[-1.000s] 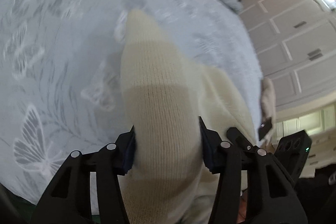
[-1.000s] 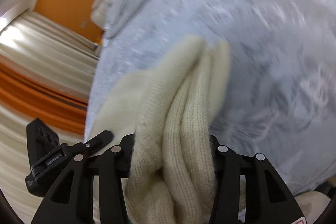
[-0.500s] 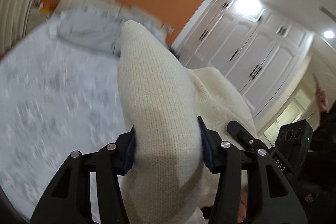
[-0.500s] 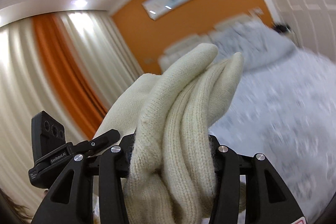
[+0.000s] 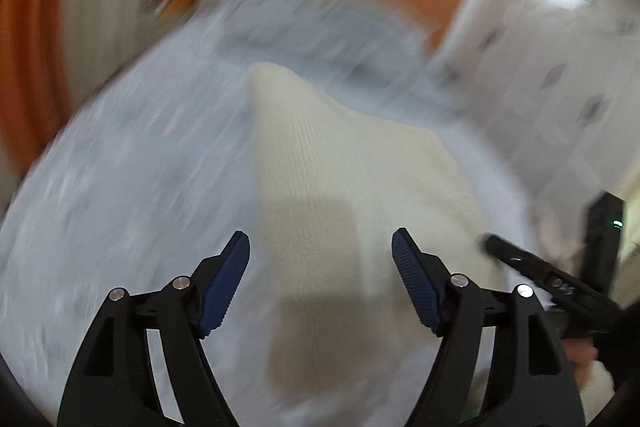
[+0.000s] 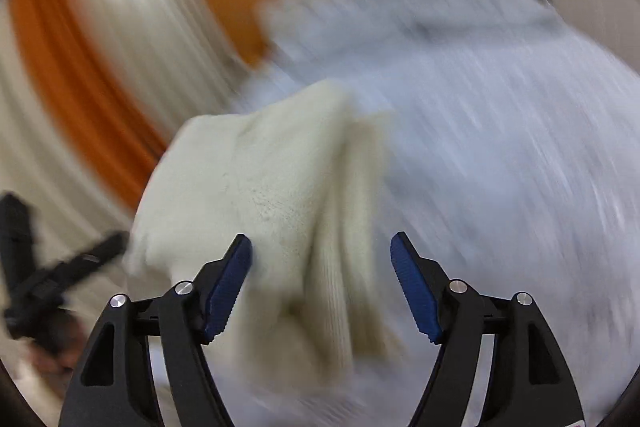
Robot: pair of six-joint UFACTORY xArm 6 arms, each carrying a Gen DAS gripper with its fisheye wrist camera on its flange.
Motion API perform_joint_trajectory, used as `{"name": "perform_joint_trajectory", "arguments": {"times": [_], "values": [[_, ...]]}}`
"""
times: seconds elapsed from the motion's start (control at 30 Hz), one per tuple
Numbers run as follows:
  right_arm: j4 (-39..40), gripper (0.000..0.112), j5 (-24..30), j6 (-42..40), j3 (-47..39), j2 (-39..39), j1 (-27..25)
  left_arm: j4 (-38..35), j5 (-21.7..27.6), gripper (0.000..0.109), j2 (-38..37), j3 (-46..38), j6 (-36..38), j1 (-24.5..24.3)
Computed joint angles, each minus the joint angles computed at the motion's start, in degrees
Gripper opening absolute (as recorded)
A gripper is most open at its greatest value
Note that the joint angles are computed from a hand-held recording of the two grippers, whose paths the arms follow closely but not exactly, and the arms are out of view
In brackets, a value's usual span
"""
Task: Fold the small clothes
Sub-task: 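Release the sweater with both tools and pull them back from the stack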
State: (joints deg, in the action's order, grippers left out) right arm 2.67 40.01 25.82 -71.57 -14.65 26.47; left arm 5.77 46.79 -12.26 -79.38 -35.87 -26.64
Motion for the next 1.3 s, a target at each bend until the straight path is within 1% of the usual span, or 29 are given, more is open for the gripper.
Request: {"name": "perform_joint_trajectory", "arguments": {"times": [0.03, 0.07, 0.1, 0.13, 0.17, 0.2, 0.23, 0.3, 0.37, 0.43, 0.47, 0.5, 0.53, 0.57, 0.6, 0.63, 0.7, 0.77, 0.8, 0.83, 0.87, 0.9, 0.93, 1.0, 1.07, 1.13, 1.17, 1.2, 1.3], "values": [[-0.13, 0.047, 0.2, 2.34, 5.03, -1.86, 0.0, -1.29, 0.18, 0.068, -1.39, 3.62, -1.23, 0.61], [2.14, 0.048, -1.28, 2.28, 9.35, -3.76, 0.09, -2.78, -1.69, 0.068, -3.54, 8.3, -2.7, 1.16], [6.63, 0.048, -1.45, -0.17, 12.09, -5.09, -0.47, -3.56, -3.09, 0.068, -4.92, 11.16, -3.63, 1.43], [8.72, 0.05, -0.7, -1.92, 13.56, -5.59, -1.02, -4.49, -4.37, 0.07, -5.81, 13.38, -4.39, 1.56], [8.44, 0.053, 0.03, -2.22, 13.62, -5.25, -1.18, -6.84, -6.12, 0.074, -6.22, 15.28, -4.49, 1.82], [8.29, 0.063, 0.97, -2.46, 12.54, -4.52, -1.24, -9.26, -7.51, 0.078, -6.01, 16.26, -4.12, 1.98], [8.16, 0.072, 1.54, -2.84, 11.09, -3.17, -1.64, -11.66, -8.57, 0.085, -5.19, 16.56, -3.76, 2.11], [9.27, 0.083, 0.35, -3.18, 8.3, -0.04, -2.61, -14.05, -9.78, 0.087, -3.54, 16.72, -3.73, 2.45], [12.32, 0.085, -1.42, -3.75, 7.39, 2.53, -2.36, -19.02, -11.37, 0.087, -0.67, 16.08, -1.39, 2.8], [16.72, 0.085, 0.09, -5.69, 3.74, 7.62, -2.6, -24.73, -10.5, 0.085, 3.24, 13.97, 2.47, 2.97], [18.59, 0.082, 1.02, -6.68, 2.89, 9.46, -2.59, -25.35, -9.3, 0.064, 4.11, 13.48, 3.49, 3.41], [22.18, 0.051, 2.24, -9.32, 2.08, 11.37, -2.6, -24.06, -7.74, 0.058, 5.42, 12.12, 3.39, 3.55], [25.96, 0.035, 2.98, -12.41, 1.53, 13.01, -2.29, -24.29, -7.02, 0.053, 6.46, 11.02, 4.56, 3.79], [27.34, 0.032, 3.18, -13.18, 0.73, 13.48, -1.81, -26.24, -7.09, 0.044, 6.5, 10.54, 6.85, 4.17], [26.32, 0.029, 2.29, -12.79, 0.77, 12.77, -1.09, -27.48, -7.04, 0.041, 6.15, 10.21, 9.14, 4.48], [24.62, 0.028, 1.78, -12.36, 0.6, 11.59, -0.21, -28.35, -7.35, 0.037, 5.5, 10.1, 11.3, 4.77], [23.96, 0.028, -1.0, -12.58, 2.75, 7.72, 1.3, -30.31, -7.68, 0.036, 4.03, 10.54, 15.87, 5.66], [22.84, 0.031, -2.1, -12.0, 4.64, 6.76, 1.85, -32.56, -6.25, 0.039, 3.74, 11.43, 18.96, 6.4], [20.65, 0.04, -1.49, -10.79, 5.09, 7.5, 2.04, -31.88, -5.27, 0.041, 4.38, 11.58, 18.9, 6.28], [17.28, 0.047, 1.36, -8.78, 4.89, 9.5, 1.92, -29.09, -5.16, 0.047, 4.71, 12.67, 17.58, 5.7], [16.31, 0.047, 1.8, -7.48, 5.56, 9.77, 1.97, -28.54, -6.85, 0.049, 4.16, 14.27, 17.51, 5.16], [17.07, 0.047, -0.15, -6.11, 7.21, 8.21, 2.14, -26.78, -7.91, 0.049, 3.3, 15.2, 15.87, 4.59], [15.44, 0.048, -0.34, -4.09, 7.27, 7.18, 2.43, -24.26, -7.5, 0.049, 2.76, 15.07, 13.73, 4.14], [6.06, 0.048, 0.37, 2.74, 6.43, 4.84, 3.66, -15.01, -4.46, 0.048, 1.31, 13.2, 7.26, 2.85], [-3.25, 0.048, 2.0, 6.61, 4.47, 3.19, 5.54, -6.38, -2.21, 0.051, 0.06, 11.78, 2.36, 1.01], [-13.83, 0.05, 7.32, 11.91, 1.07, 3.32, 8.15, 0.99, 2.52, 0.054, 0.31, 8.75, -2.66, -1.31], [-17.08, 0.052, 9.13, 13.95, 0.34, 3.5, 9.06, 2.67, 3.84, 0.057, 0.47, 8.03, -3.86, -1.97], [-19.04, 0.058, 10.6, 15.67, 0.19, 3.24, 9.95, 4.44, 5.61, 0.058, 0.67, 7.04, -5.24, -3.12], [-20.69, 0.06, 11.13, 19.44, 4.35, 0.11, 10.7, 7.64, 7.23, 0.06, 0.54, 6.33, -6.26, -5.64]]}}
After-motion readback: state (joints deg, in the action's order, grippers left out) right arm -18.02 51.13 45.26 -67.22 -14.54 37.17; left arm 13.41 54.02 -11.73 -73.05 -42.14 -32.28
